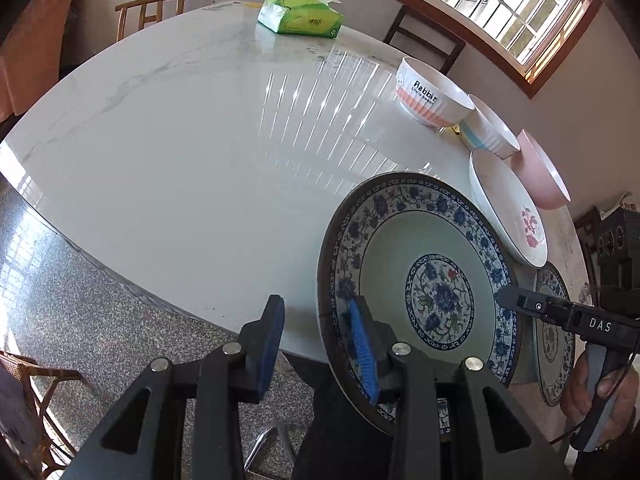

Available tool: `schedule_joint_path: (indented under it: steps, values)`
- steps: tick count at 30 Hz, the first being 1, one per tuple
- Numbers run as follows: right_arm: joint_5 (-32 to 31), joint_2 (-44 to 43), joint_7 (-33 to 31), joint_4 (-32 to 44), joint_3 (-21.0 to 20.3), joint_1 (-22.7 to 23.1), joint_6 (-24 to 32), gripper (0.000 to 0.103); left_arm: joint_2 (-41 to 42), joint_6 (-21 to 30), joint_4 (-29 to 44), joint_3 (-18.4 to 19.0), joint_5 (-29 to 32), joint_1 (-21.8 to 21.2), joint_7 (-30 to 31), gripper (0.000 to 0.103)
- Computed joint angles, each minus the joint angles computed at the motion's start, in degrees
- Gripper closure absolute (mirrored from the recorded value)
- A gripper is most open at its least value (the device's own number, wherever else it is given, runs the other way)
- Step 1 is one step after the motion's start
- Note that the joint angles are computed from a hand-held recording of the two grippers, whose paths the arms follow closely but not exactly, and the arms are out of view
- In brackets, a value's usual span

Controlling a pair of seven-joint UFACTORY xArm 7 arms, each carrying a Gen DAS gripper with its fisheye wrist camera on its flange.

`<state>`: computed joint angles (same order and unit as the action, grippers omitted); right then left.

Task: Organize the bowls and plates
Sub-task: 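Close both grippers on the blue-and-white plate rim and lift it, then carry the held plate with both grippers over the other blue-and-white plate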

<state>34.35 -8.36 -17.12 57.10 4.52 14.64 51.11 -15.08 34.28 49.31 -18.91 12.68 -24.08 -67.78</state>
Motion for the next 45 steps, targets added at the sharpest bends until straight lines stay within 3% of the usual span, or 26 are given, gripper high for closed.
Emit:
schedule_joint_path:
  steps: [1, 3, 7, 15, 32, 39, 45]
  values:
    - [-0.68, 0.18, 0.39, 0.24, 0.28, 0.07, -0.24, 0.067, 0.16, -1.02, -0.15, 1.03, -0.56, -1.14, 0.92, 0.084]
    - [-3.01, 0.26, 1.56, 0.30, 0.94, 0.20, -1.53, 0.073, 0.96, 1.40, 1.47, -0.78, 1.56, 0.20, -0.25, 0.084]
    - [-5.31, -0.15, 2.32, -0.49, 1.22, 0.54, -3.68, 0.083, 0.90, 0.76, 1.18, -0.61, 2.58, 0.25, -1.97, 0.084]
    - [-5.61, 2.36, 2.51, 2.48, 1.95, 2.01, -5.74, 0.083, -0.56, 4.72, 2.55, -1.49, 9.87, 2.36, -6.82, 0.084]
    - [-12.32, 20.68, 10.59, 23.90, 6.91, 5.34, -5.70, 0.082, -4.18, 5.53, -0.46, 2.35, 11.73, 10.37, -4.21, 0.084]
    - [-14.76, 22.97, 12.63, 25.42, 7.70, 6.19, -6.27, 0.082, -4.01, 3.99, -2.45, 2.79, 12.00, 12.23, -4.84, 0.084]
    - [-16.64, 22.57, 13.51, 24.57, 8.01, 7.13, -8.42, 0.081, -3.94, 7.21, -2.06, 1.27, 16.76, 13.24, -6.96, 0.085]
